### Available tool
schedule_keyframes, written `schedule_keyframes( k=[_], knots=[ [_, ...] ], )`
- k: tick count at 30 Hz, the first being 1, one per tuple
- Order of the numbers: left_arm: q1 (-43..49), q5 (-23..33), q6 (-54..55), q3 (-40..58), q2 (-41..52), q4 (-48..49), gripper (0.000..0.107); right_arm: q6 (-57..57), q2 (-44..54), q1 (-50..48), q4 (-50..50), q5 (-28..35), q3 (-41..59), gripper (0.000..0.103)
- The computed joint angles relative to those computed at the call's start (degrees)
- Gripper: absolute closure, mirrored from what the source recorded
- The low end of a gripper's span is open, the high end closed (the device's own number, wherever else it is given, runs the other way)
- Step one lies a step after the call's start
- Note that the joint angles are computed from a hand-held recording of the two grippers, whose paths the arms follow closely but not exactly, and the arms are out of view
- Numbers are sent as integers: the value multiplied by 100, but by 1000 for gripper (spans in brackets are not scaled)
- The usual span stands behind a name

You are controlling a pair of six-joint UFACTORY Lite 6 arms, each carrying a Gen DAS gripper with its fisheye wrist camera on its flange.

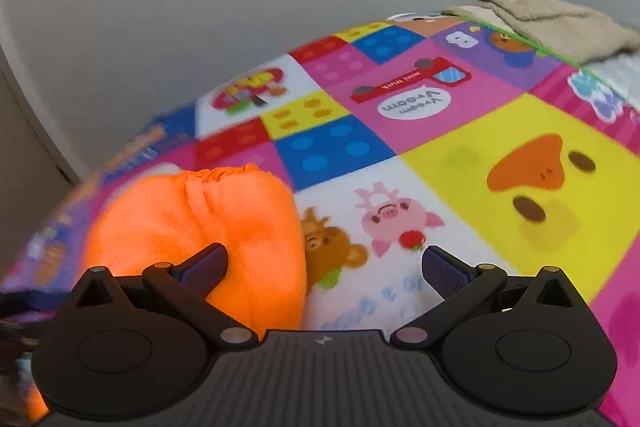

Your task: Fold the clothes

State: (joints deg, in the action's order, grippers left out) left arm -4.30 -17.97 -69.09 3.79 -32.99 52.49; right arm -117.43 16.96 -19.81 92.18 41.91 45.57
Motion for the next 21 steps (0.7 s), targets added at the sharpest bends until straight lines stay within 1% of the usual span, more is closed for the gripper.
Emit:
schedule_keyframes(
  k=[1, 5, 8, 11, 13, 15, 18, 20, 21],
  knots=[
    [32, -112, 269, -11, 195, -248, 4, 221, -119, -370, -423, 426, -100, 0],
    [173, -631, 982, -76, 722, -897, 4, 65, -588, -1673, -1202, 1402, -774, 0],
    [377, -875, 813, -14, 866, -611, 4, -1220, -1030, -2408, -1055, 1588, -1514, 0],
    [414, -843, 564, -19, 693, -380, 4, -2685, -1568, -2739, -709, 1515, -2245, 0],
    [412, -832, 453, 3, 683, -312, 4, -3791, -1781, -2710, -104, 1305, -2687, 0],
    [410, -825, 345, 26, 681, -248, 4, -4426, -1879, -2699, 507, 1161, -2964, 0],
    [580, -903, -297, 12, 491, 319, 4, -4462, -1679, -2824, 546, 1063, -2859, 0],
    [667, -929, -685, 5, 335, 673, 4, -4286, -1465, -2897, 92, 944, -2645, 0],
    [659, -899, -782, 11, 261, 772, 4, -4466, -1440, -2928, 107, 973, -2692, 0]
  ],
)
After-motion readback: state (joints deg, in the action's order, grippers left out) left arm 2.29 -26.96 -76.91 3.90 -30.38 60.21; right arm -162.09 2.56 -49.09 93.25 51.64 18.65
